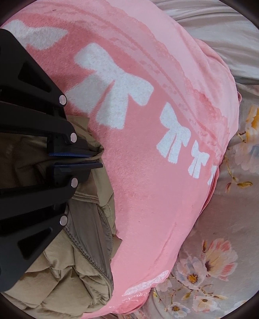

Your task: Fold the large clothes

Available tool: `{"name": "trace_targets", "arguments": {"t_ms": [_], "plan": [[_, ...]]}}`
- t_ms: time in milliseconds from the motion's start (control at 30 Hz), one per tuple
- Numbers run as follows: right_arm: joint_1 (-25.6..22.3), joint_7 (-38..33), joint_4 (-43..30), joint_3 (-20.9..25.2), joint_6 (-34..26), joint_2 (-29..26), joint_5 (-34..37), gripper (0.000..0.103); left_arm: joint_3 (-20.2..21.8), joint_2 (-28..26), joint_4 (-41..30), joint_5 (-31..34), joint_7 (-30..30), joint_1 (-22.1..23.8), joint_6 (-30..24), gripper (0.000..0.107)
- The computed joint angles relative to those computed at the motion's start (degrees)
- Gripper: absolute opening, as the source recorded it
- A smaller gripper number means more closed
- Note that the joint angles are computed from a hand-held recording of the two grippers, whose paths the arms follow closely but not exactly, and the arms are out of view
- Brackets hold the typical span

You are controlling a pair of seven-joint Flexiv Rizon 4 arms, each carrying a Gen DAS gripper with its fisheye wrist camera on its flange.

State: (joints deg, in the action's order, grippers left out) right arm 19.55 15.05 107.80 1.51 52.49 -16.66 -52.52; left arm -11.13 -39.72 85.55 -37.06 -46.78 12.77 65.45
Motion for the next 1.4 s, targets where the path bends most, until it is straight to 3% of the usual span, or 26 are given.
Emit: {"name": "trace_targets", "arguments": {"t_ms": [67,100,133,200,233,267,300,333,400,500,600,767,833,1000,1400], "plan": [[-2.1,3.8,3.8,-0.4,6.9,2.6,-0.8,0.015,-1.0,0.7,0.3,-1.7,0.4,1.6,-2.1,0.009],[-2.5,5.3,5.3,-0.2,7.4,4.1,-0.7,0.034,-1.1,1.5,0.7,-2.5,0.6,2.3,-2.9,0.021],[-2.5,8.5,7.6,-0.1,5.1,7.3,-2.1,0.051,-0.9,3.0,1.8,-3.5,1.3,3.0,-2.2,0.048],[-4.0,14.1,12.8,1.2,2.1,14.3,-7.4,0.053,-2.3,5.8,5.0,-7.0,6.0,4.6,4.1,0.072],[-4.0,13.0,13.3,2.9,-3.1,16.7,-5.5,0.052,-4.2,7.6,6.8,-11.1,11.8,6.2,8.0,0.072],[-3.6,11.7,12.8,5.0,-10.4,18.9,-3.3,0.049,-4.2,8.7,7.2,-11.5,13.9,6.7,10.5,0.072],[-3.5,10.8,12.2,6.7,-14.6,20.4,-3.5,0.039,-2.4,9.6,6.7,-9.8,13.2,6.1,11.6,0.066],[-3.7,10.0,11.4,7.8,-16.2,21.0,-4.2,0.033,-1.4,10.4,6.4,-9.0,13.3,5.5,12.0,0.059],[-3.0,8.2,7.5,9.5,-18.2,19.6,-7.4,0.03,-2.6,12.7,7.1,-9.8,15.6,5.4,13.1,0.059],[0.3,0.2,-1.9,9.8,-17.0,11.8,-8.7,0.023,-2.3,16.2,8.3,-9.8,15.6,2.4,9.6,0.059],[4.7,-7.8,-11.2,8.0,-14.4,2.5,-8.2,0.022,-1.1,17.0,8.6,-8.0,13.9,-3.0,4.6,0.059],[9.1,-18.3,-21.8,4.9,-15.3,-8.3,-1.9,0.022,3.1,12.6,6.6,1.4,5.8,-11.2,3.2,0.058],[9.9,-21.3,-24.2,3.6,-16.1,-11.0,0.7,0.022,4.5,9.9,5.1,5.3,2.1,-13.3,3.6,0.051],[10.7,-25.0,-24.2,1.0,-15.1,-13.6,6.4,0.021,5.7,5.7,2.9,11.9,-4.1,-14.7,2.4,0.043],[13.1,-24.3,-22.4,-2.7,-12.5,-15.2,5.0,0.021,2.3,3.8,5.4,14.6,-5.2,-12.7,9.7,0.043]]}}
